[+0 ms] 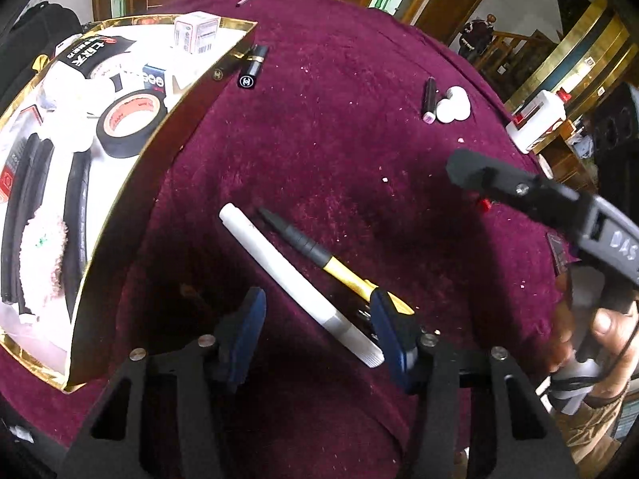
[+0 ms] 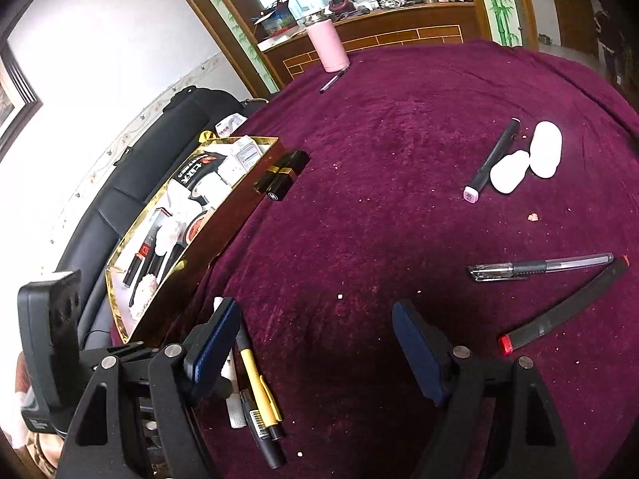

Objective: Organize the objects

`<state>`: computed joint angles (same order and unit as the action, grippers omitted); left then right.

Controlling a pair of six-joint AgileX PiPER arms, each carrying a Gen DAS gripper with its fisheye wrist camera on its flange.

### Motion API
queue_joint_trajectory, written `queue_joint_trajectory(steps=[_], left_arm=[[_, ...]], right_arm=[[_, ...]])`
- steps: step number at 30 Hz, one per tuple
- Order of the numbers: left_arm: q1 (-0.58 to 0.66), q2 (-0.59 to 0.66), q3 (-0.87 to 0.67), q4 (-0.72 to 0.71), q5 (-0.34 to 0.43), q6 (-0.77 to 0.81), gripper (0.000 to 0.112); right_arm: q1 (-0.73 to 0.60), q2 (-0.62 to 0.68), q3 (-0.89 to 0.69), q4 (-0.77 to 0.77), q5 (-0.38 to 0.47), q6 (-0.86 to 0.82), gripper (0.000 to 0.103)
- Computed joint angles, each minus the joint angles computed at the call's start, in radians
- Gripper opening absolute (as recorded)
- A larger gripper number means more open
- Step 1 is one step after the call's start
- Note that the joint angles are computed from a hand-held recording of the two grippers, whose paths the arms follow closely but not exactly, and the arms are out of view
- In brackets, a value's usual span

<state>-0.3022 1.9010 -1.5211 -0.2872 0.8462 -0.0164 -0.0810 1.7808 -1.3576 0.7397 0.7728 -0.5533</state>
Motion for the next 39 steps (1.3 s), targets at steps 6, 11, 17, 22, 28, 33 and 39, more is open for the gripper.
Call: queue_joint_trajectory(steps=[6, 11, 17, 22, 28, 33, 39], left_arm=[[-0.016, 0.002, 0.005, 0.095, -0.026, -0.035, 0.034], [0.024, -0.017, 0.042, 0.018, -0.033, 0.044, 0.029], [0.009, -0.010, 0.032, 0.047, -0.033, 0.035, 0.024], [-0.006, 0.016, -0.002, 0.051, -0.044, 0.061, 0.018], [-0.027, 0.094, -0.103, 0.007, -0.026, 0.156, 0.015], [-0.020, 0.144, -0.190, 0.009, 0.030, 0.159, 0.014], [0.002, 0.149, -0.200, -0.004, 0.058, 0.184, 0.014]], right_arm=[[-0.007, 0.006, -0.005, 0.019, 0.007, -0.014, 0.083], [-0.017, 0.008, -0.007, 0.032, 0.008, -0.024, 0.083], [-0.055, 0.025, -0.038, 0.027, 0.019, -0.016, 0.083], [-0.121, 0.053, -0.100, -0.019, 0.024, 0.054, 0.083], [-0.178, 0.123, -0.202, -0.139, 0.022, 0.196, 0.083], [-0.204, 0.187, -0.300, -0.176, 0.049, 0.253, 0.083], [-0.213, 0.299, -0.455, -0.158, 0.129, 0.296, 0.078]])
